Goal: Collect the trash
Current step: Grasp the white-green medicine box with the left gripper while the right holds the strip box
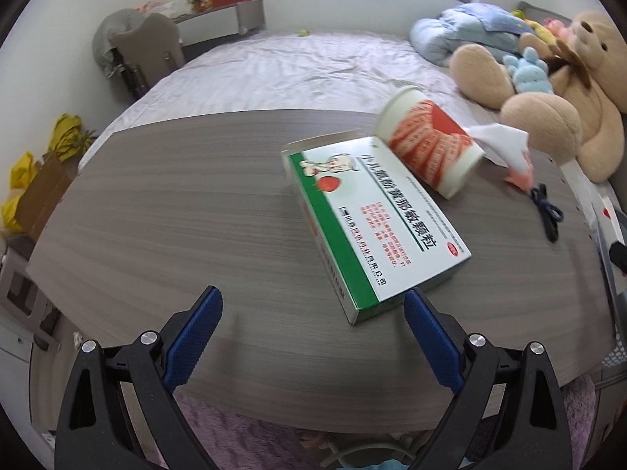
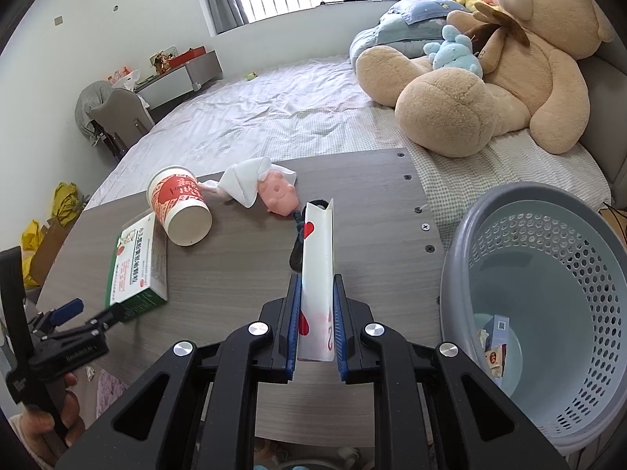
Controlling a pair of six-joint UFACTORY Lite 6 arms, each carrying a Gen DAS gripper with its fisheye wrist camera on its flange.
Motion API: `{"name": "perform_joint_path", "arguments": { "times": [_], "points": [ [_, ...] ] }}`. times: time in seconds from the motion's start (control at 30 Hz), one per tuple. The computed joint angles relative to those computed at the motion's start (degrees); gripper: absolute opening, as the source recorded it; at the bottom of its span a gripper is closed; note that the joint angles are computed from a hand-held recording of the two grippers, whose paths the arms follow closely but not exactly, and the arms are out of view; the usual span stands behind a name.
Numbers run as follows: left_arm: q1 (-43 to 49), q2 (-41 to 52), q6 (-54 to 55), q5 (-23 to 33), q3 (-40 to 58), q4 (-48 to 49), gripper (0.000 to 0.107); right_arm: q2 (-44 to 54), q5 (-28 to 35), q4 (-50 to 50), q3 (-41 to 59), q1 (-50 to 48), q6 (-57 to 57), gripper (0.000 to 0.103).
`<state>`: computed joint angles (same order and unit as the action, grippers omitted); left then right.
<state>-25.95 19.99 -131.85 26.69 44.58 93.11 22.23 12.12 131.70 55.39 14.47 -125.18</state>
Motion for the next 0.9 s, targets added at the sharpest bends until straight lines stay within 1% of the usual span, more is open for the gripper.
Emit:
{"name": "perform_joint_path", "arguments": {
  "times": [0.03,0.2,0.3,0.37,0.5,0.63,0.77,0.9],
  "points": [
    [0.41,-0.76,0.36,0.26,-0.62,-0.39,0.092,0.64,0.22,-1.55,0.55,-0.32,1.33,0.015],
    [0.51,-5.08,3.16,0.18,-2.25,-3.0,0.092,1.89,1.4,-3.24,1.16,-1.23,2.83,0.015],
    [1.08,-5.23,5.75,-3.11,-0.03,-4.24,0.092,2.24,2.21,-5.1,1.29,-1.85,4.46,0.015],
    [1.61,-3.23,7.03,-4.82,3.19,-5.09,0.092,2.44,2.85,-5.95,1.29,-2.33,5.07,0.015],
    [1.97,1.87,13.32,-5.41,10.22,-10.02,0.092,2.23,3.89,-7.23,0.81,-3.53,6.04,0.015],
    [3.24,7.19,20.79,-6.42,16.91,-16.27,0.092,2.87,4.71,-9.78,1.39,-5.28,8.56,0.015],
    [4.97,11.98,29.96,-8.34,22.61,-24.48,0.092,4.16,5.17,-11.24,2.35,-6.08,10.03,0.015],
    [5.71,16.31,36.94,-6.97,27.59,-30.89,0.094,5.33,5.33,-13.1,3.35,-6.37,11.75,0.015]
  ]
}}
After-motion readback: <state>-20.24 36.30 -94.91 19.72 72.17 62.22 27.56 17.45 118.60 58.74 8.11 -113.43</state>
